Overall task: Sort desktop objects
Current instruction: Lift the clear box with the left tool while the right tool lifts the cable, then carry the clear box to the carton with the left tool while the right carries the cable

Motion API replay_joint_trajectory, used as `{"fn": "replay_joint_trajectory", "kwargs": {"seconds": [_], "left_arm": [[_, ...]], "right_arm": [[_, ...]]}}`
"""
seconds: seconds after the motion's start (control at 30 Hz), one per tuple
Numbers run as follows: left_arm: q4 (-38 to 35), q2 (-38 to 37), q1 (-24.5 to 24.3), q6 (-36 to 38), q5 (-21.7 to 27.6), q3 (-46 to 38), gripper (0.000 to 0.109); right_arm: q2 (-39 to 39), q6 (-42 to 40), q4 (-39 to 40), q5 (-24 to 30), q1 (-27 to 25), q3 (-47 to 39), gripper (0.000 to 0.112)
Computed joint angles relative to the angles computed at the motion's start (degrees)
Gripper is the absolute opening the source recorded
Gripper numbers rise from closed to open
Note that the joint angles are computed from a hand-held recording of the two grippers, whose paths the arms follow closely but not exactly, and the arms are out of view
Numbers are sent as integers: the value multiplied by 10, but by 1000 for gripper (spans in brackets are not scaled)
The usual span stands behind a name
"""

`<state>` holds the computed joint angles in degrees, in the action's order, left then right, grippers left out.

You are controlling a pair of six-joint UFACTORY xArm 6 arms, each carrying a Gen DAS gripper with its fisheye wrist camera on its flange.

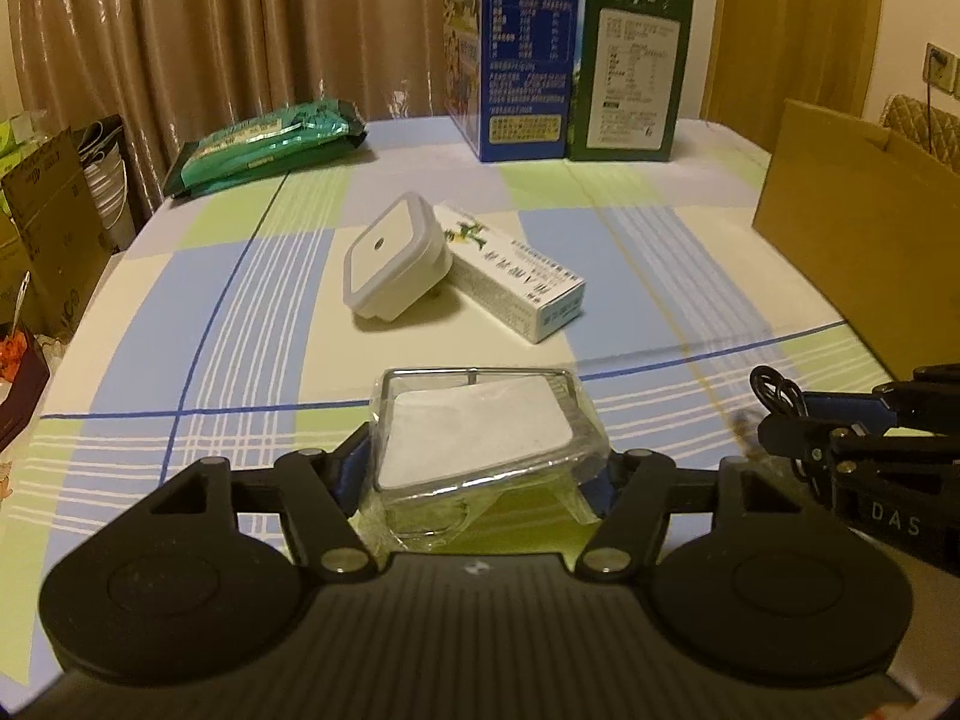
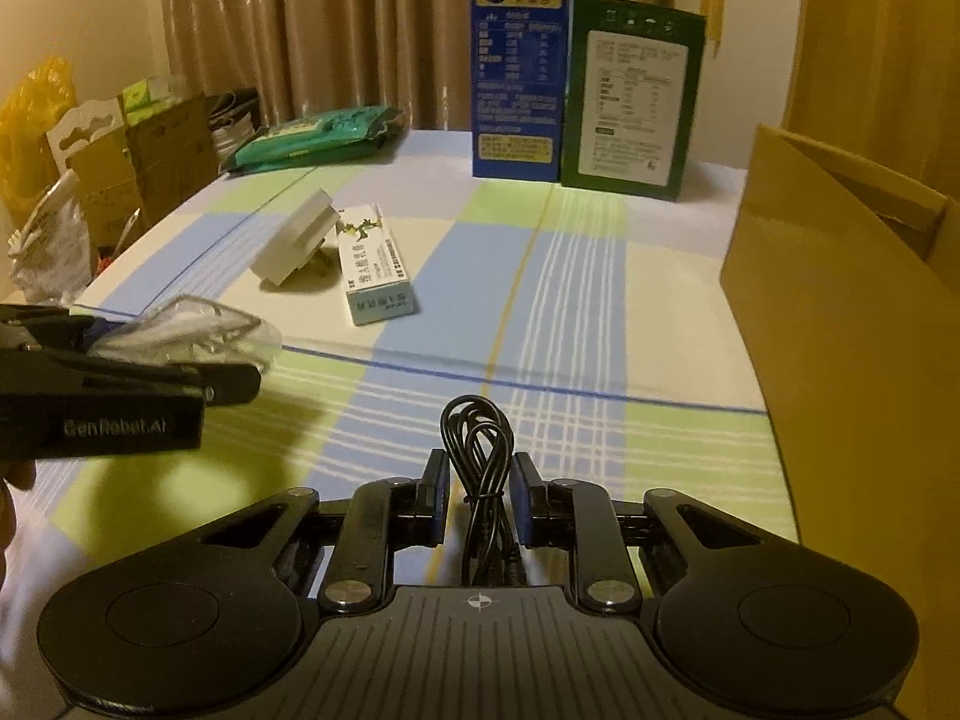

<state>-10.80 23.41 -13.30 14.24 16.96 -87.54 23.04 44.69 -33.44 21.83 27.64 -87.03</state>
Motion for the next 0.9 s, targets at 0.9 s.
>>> {"fn": "replay_joint_trajectory", "kwargs": {"seconds": [0.9], "left_arm": [[-60,-184,-65,-40,-60,226,63]], "right_arm": [[-154,167,-97,-2,-1,159,0]]}}
